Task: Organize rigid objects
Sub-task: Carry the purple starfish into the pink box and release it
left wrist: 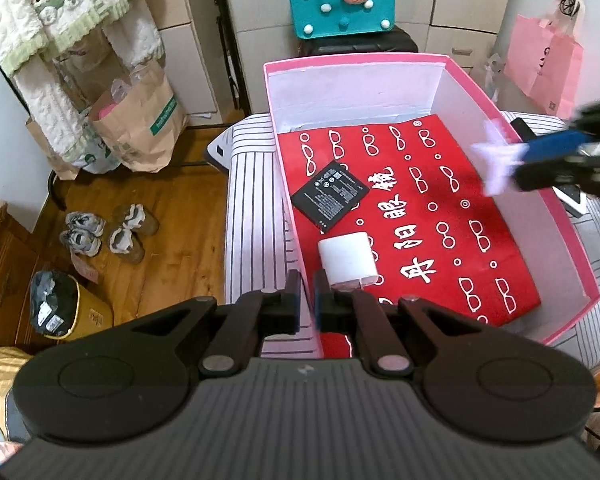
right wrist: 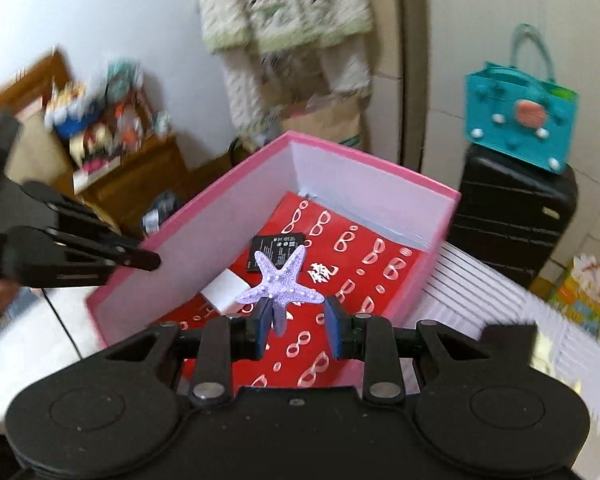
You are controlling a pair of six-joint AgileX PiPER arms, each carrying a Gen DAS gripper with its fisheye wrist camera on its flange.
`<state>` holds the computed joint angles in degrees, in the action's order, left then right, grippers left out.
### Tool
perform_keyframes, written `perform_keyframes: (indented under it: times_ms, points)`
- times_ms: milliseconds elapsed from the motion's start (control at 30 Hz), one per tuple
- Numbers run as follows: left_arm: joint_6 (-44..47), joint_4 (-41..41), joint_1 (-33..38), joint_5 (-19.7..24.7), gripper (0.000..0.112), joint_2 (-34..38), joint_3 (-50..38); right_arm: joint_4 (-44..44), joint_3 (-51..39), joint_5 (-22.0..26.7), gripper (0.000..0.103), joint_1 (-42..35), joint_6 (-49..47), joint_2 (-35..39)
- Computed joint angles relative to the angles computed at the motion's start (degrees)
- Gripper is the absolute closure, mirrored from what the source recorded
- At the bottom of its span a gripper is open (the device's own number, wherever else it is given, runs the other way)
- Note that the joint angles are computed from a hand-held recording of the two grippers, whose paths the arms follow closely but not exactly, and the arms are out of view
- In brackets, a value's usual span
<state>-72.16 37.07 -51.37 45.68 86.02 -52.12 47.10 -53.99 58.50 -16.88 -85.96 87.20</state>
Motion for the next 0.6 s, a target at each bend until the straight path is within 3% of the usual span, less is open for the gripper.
perform_keyframes:
  times_ms: [167, 433, 600]
  points:
    - [-0.5, -0.4, 1.1, -2.6, 0.106, -0.5, 1.4, -4.2, -4.8, -7.6, 0.07, 10.4, 8.8, 7.5]
    - [-0.7, 0.5, 1.1, -3.8, 0.105, -0.9, 2.4, -16.6, -11.0, -16.5, 0.07, 19.8, 23.5, 15.1]
    - [-0.5, 0.3, 1.5, -4.3, 0.105, -1.1, 2.7, -23.3, -14.1, -18.1, 0.07, 23.5, 31.4, 18.5]
